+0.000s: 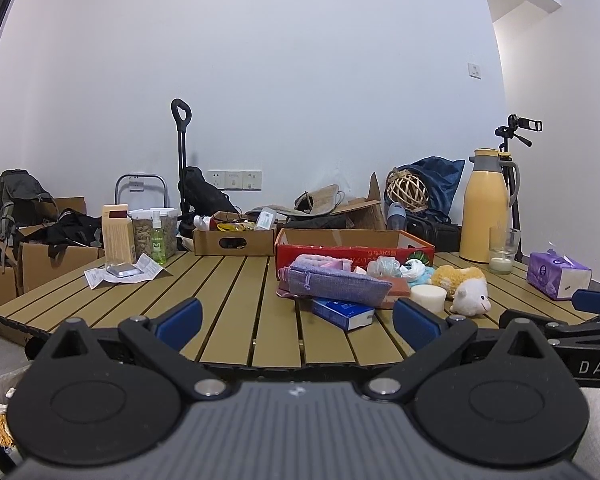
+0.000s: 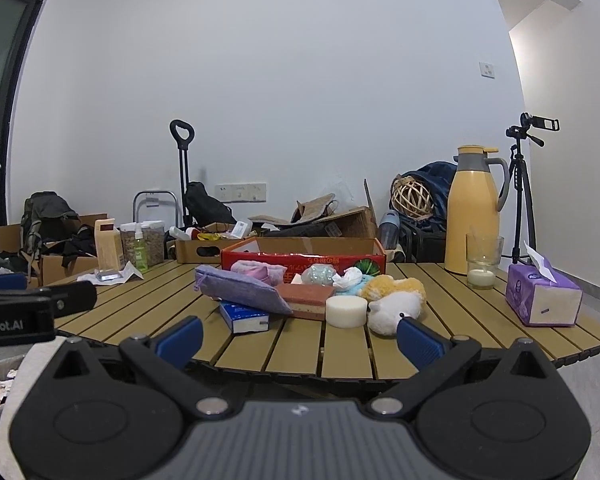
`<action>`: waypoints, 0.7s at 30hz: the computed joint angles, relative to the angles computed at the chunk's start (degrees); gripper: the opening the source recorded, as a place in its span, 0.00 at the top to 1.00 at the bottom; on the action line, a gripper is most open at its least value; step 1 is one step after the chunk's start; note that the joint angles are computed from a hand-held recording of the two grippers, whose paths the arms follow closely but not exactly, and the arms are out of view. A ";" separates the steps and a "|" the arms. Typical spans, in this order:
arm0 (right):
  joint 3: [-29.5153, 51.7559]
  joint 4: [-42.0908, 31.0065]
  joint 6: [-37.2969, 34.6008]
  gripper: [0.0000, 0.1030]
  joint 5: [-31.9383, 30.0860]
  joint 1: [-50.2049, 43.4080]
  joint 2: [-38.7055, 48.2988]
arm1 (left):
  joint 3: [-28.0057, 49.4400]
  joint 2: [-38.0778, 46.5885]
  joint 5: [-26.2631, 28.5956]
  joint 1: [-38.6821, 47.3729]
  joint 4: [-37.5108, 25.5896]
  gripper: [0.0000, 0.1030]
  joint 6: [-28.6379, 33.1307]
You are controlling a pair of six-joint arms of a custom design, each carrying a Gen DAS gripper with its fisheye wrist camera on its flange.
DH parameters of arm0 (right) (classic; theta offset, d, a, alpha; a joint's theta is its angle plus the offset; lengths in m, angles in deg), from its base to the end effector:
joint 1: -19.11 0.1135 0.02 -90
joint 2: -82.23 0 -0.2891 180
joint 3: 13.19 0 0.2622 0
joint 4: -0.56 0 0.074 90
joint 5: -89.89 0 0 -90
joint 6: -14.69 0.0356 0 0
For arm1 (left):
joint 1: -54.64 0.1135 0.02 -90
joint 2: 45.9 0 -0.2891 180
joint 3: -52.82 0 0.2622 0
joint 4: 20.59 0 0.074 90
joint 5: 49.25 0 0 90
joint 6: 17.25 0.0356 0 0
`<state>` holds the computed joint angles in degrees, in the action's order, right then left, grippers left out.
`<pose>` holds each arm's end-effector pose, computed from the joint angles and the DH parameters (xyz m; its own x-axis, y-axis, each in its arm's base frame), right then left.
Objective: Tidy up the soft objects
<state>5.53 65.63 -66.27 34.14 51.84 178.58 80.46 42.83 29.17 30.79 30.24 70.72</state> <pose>0.1867 0.0962 0.1222 -0.1783 0.0398 -0.9832 0.0438 0.9985 0.0325 0.2292 -0.0935 0.1536 -0.1704 0.0374 -0.9847 0.2095 0.9778 0.0009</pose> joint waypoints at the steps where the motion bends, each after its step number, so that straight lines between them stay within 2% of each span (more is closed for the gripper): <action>1: 0.06 -0.05 0.13 0.00 0.08 -0.02 0.10 | -0.12 -0.06 0.05 0.03 0.06 0.00 0.03; 21: -0.08 2.14 0.11 0.00 1.15 0.52 1.86 | -0.28 -0.28 -0.30 -0.23 0.16 0.00 -0.05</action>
